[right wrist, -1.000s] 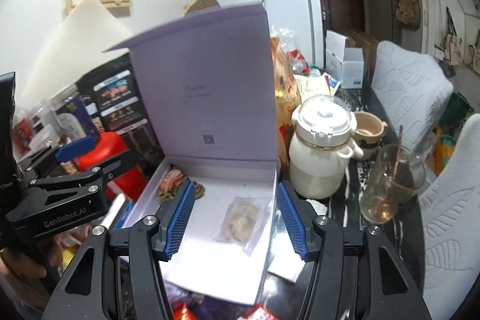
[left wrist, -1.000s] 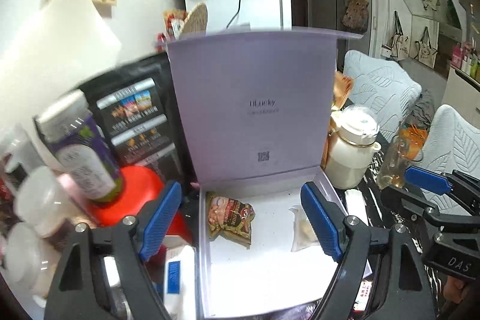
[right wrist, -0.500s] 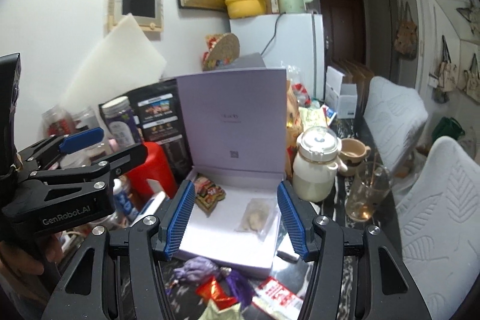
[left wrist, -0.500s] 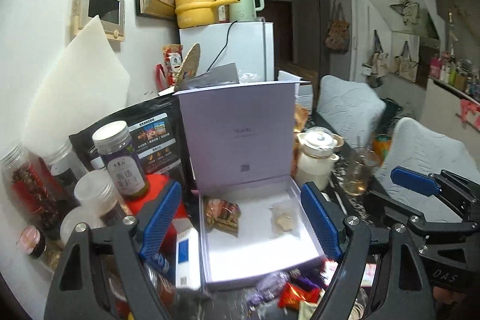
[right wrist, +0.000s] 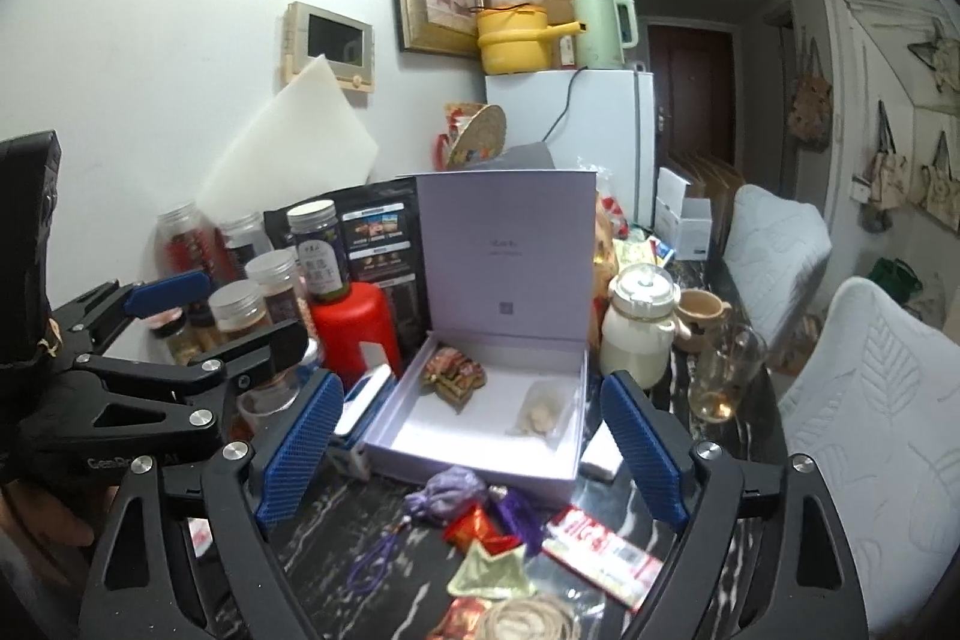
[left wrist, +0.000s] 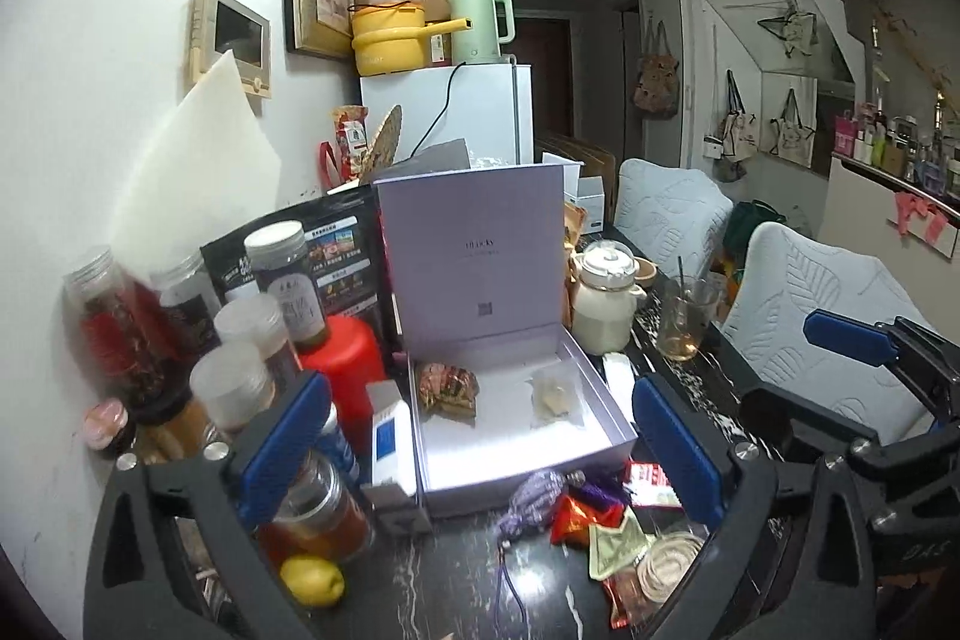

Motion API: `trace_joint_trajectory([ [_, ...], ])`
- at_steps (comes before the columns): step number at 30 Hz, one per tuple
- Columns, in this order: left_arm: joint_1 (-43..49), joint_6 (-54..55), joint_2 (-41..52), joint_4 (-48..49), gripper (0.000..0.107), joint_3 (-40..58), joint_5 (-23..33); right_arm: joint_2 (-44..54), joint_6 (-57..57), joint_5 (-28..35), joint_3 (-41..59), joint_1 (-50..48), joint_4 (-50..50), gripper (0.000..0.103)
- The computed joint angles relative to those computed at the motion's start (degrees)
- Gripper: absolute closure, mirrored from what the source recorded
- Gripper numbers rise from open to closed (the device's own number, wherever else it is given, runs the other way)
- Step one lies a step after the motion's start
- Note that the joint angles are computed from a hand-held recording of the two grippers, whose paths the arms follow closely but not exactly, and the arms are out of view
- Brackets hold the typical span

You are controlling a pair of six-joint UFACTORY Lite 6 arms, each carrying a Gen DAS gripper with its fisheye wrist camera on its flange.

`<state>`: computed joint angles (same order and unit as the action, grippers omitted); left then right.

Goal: Organize soft objects
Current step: 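Withdraw both tools up and back from the gift box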

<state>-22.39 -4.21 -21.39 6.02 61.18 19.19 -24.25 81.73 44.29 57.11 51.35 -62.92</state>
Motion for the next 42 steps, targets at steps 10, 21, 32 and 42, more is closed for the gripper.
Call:
trace_joint_trajectory([
  [10,1.0,21.3,-10.3,-18.3,0.005,-11.9,-0.1,-5.6,12.0,15.1,-6.8,16.2,-4.0,0.014],
  [21,2.5,35.9,-14.1,-33.4,0.005,-21.0,-0.4,-8.0,22.7,23.2,-14.5,25.5,-2.3,0.014],
  [32,4.3,53.2,-6.4,-51.0,0.005,-24.5,-1.3,-12.2,31.6,19.4,-25.0,28.2,-2.7,0.014],
  [42,1.2,65.5,1.0,-62.1,0.005,-26.2,-7.0,-13.3,33.5,3.0,-34.2,16.1,-3.5,0.014],
])
